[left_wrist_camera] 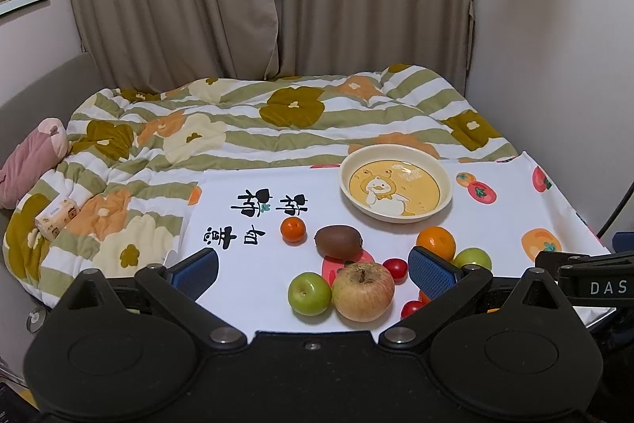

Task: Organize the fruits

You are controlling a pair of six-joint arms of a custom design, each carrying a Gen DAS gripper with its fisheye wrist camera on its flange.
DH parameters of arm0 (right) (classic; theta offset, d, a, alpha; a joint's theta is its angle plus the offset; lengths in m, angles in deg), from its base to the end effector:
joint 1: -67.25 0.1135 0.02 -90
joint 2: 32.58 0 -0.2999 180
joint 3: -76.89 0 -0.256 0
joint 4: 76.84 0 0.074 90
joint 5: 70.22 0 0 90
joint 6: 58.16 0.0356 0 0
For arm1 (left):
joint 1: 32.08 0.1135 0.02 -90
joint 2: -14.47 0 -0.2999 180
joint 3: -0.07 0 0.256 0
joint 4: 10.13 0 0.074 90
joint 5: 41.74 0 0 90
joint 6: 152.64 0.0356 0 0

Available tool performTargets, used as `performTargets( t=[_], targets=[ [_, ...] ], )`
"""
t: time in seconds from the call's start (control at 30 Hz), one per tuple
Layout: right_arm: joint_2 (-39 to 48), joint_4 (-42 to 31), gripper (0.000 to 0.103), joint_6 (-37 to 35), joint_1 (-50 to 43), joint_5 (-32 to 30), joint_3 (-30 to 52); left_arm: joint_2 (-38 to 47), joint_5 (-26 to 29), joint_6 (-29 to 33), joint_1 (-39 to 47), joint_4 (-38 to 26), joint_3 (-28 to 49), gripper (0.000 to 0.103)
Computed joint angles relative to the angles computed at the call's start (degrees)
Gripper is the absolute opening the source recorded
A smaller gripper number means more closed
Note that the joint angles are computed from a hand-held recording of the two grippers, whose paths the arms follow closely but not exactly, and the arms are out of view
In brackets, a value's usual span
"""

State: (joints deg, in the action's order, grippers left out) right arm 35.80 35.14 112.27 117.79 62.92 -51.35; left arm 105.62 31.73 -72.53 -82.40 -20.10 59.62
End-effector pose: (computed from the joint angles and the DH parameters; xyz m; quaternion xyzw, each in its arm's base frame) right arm 0.1231 0.1113 0.2195 0.2562 0.8931 -0.1128 0.3522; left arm 0.2153 -0.2436 0.2075 0.2565 0.8673 -0.0902 0.4169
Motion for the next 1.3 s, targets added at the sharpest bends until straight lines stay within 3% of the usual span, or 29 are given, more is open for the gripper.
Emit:
performTargets(
  t=[0.97,1.13,1.3],
  targets=[
    [-0.56,-0.74,0.103,0.2,0.21,0.42,0.31,-0.18,-0.22,0.12,0.09,-0.3,0.26,0.103],
    [-2.33,-0.28,0.103,-2.79,-0.79,0.74,0.81,-1.06,-1.28,0.27,0.73,-1.57,1.48,0.103],
    [-6.49,6.22,0.103,-11.96,-3.16,-0.92,-2.47,-1.49,-3.05,1.17,1.17,0.47,0.22,0.103]
  ],
)
